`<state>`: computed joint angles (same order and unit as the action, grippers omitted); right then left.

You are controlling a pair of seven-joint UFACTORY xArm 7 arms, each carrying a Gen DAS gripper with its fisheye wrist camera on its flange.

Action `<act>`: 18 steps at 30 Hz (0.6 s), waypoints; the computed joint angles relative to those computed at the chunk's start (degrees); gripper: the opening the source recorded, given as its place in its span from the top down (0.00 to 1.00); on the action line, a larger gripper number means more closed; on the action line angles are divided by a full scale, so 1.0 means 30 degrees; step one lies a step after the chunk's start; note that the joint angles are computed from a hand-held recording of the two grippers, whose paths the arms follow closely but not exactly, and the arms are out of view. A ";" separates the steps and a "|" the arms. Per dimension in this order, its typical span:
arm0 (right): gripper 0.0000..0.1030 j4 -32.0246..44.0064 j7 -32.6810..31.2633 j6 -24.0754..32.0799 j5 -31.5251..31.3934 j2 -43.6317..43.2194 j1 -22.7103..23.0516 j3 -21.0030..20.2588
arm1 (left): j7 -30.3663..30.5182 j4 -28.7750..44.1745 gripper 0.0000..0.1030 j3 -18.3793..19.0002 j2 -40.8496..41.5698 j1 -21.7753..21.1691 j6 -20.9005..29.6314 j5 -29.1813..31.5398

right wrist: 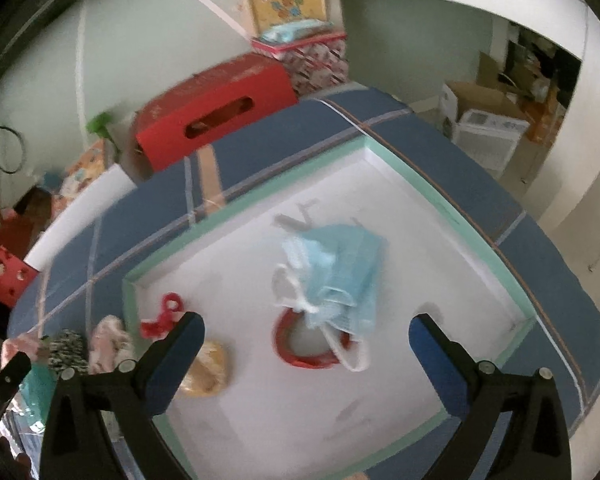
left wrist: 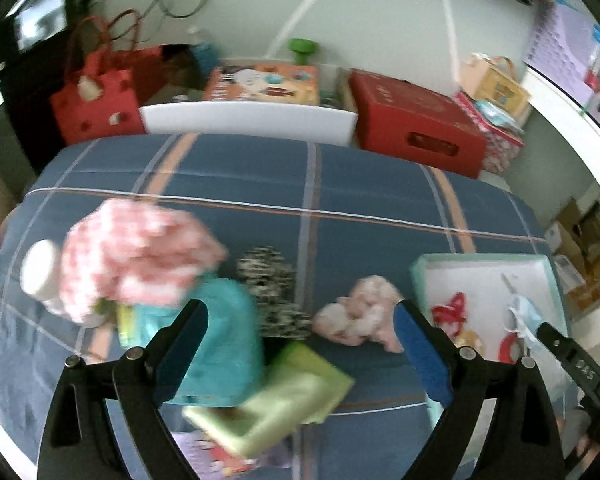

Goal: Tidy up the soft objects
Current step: 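Open both tools to drop the disc and mask into the tray, then move the right tool to the light green cloth while the left tool moves toward the purple wipes packet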

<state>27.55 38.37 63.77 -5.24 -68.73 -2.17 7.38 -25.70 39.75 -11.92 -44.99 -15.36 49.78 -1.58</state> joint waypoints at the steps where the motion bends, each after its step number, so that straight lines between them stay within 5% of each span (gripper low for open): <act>1: 0.00 -0.0074 0.0065 -0.0309 0.0040 -0.0114 0.0074 0.0065 | -0.0039 -0.0086 0.09 0.0144 -0.0256 0.0143 0.0180 0.0075; 14: 0.00 0.1335 -0.0453 -0.1286 0.0880 0.2027 0.2306 0.1439 | 0.0378 -0.1185 0.09 0.1931 -0.2960 0.2155 0.1804 0.0173; 18: 0.00 0.1383 -0.0492 -0.2876 0.1914 0.2315 0.3674 0.1347 | 0.0599 -0.1718 0.09 0.2524 -0.3825 0.2988 0.2103 0.0167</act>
